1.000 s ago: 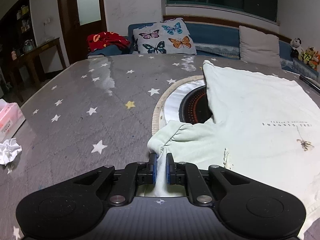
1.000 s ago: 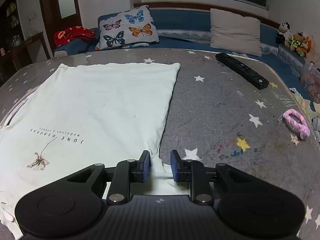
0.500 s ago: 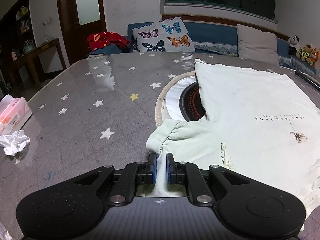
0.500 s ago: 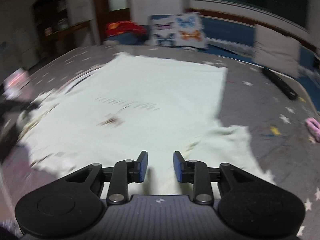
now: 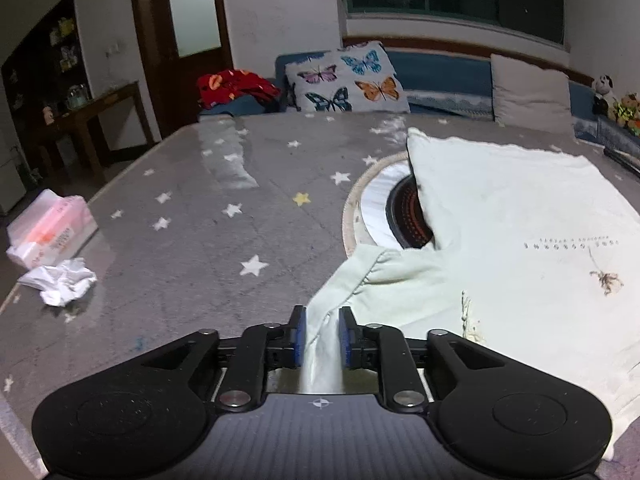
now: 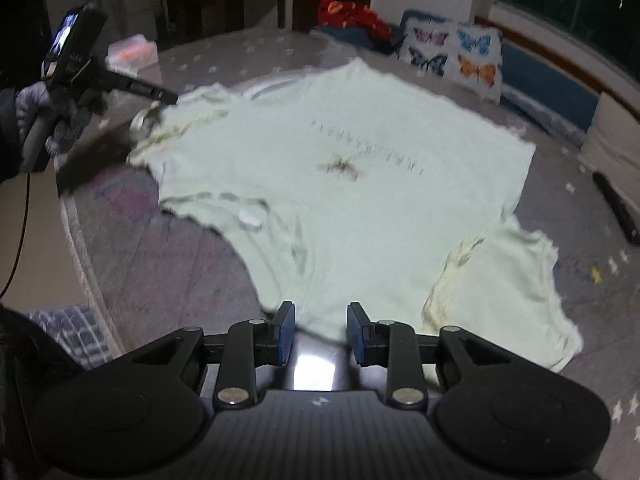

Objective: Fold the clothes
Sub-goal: 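Open both grippers and smooth the spread T-shirt flat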

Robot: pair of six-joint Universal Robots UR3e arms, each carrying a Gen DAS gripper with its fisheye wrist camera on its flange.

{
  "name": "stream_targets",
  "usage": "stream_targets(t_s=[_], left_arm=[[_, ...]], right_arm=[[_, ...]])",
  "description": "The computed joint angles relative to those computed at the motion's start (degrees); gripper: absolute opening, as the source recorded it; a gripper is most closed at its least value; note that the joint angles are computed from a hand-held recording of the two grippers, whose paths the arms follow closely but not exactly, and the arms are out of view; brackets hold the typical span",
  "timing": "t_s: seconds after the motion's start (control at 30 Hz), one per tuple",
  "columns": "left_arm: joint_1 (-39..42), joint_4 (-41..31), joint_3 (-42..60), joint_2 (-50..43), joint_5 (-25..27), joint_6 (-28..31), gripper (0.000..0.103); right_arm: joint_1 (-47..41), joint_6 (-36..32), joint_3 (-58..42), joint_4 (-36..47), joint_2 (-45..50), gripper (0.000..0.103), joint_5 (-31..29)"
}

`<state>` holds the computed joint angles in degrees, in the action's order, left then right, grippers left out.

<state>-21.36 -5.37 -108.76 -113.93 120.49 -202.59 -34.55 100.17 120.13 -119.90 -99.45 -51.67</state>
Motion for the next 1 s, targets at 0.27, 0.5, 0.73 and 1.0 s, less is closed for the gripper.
stream_targets(t_s=[0.27,0.5,0.73,1.0], left_arm=[[-7.1,0.6,4.2,-2.4,-0.8,5.3,0.043],[-12.8,2.8,10.5,-10.6,-2.1,12.8,0.050],[-16.5,7.4,10.2,-13.8,1.0,18.1,0.052],[-16.1,6.7,8.7,-12.0,-0.2,17.7,0.052]], right_arm=[[4.7,10.2,0.8,-12.0,7.0,0.028,1.8],[3.8,6.5,3.8,-8.9,4.5,0.029,-0.1],[3.7,7.0,2.4,-8.2,4.2,0.029,3.4],[9.8,13.9,-1.0,-15.5,13.8,0.031,4.2]])
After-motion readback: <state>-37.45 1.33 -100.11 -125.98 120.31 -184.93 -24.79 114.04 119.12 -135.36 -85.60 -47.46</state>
